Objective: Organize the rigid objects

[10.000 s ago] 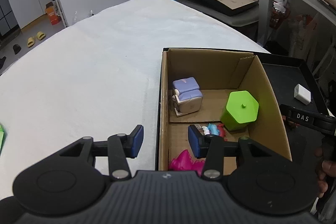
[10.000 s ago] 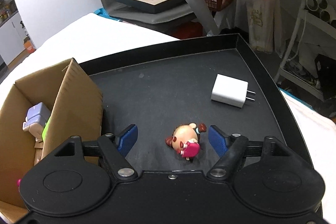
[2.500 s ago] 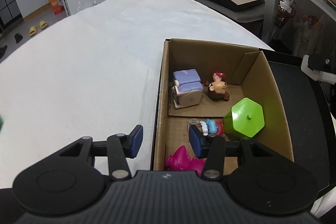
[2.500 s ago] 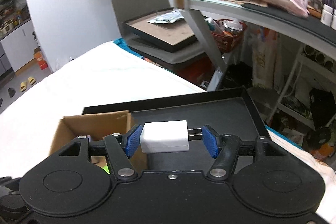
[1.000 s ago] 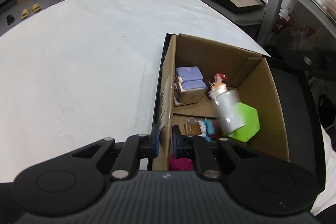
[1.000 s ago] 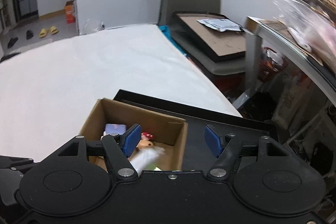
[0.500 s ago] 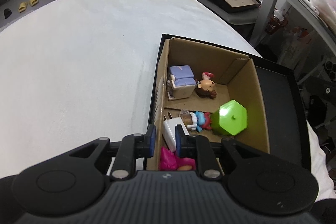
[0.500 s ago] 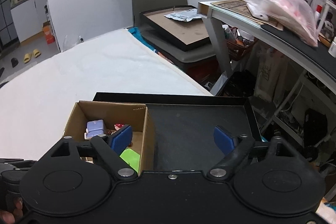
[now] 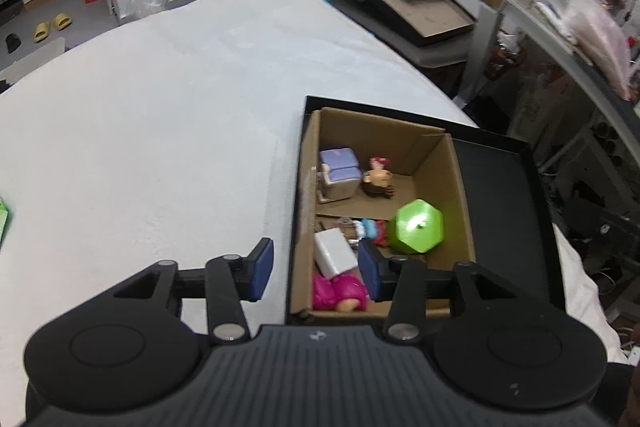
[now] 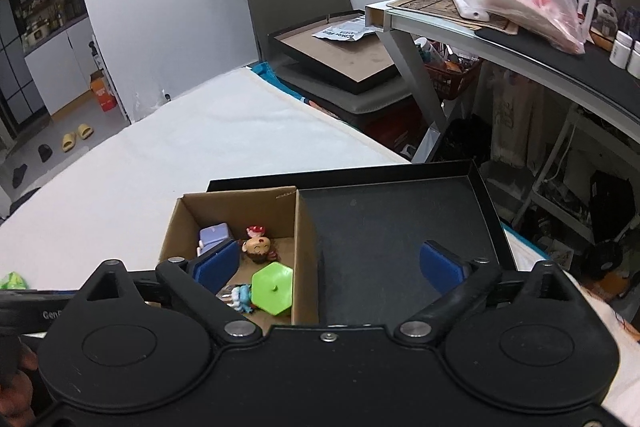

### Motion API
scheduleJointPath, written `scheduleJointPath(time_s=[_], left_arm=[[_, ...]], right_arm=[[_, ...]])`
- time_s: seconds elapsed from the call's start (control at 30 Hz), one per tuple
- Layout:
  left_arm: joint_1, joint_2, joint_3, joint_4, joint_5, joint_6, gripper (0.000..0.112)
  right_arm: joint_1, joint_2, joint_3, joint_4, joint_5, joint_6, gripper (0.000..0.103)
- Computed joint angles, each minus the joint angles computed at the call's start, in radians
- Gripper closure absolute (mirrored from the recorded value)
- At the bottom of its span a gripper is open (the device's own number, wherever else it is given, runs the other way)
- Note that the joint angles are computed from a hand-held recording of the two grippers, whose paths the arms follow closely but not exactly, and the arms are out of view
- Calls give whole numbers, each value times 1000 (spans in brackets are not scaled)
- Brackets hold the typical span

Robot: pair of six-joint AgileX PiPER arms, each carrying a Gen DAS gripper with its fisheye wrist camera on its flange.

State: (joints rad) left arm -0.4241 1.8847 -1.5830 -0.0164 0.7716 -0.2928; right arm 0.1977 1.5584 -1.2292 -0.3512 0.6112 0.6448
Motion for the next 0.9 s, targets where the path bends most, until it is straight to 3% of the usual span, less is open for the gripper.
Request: scheduleJointPath(time_s=[0.27,0.47,0.7,0.9], left_arm=[[-78,-122,52,61,17,-19,41],[-149,-220,109,116,25,-73,31],[-237,-318,170,231,39,-180,27],[-292,-359,146,265,128,-250,26]], right_arm=[[-23,-119,43,92,56,-42,0],[-24,-229,89,89,112,-29,0],[-50,-365,169,116,145,-45,0],[-41,-461,201,90,189,-43,0]])
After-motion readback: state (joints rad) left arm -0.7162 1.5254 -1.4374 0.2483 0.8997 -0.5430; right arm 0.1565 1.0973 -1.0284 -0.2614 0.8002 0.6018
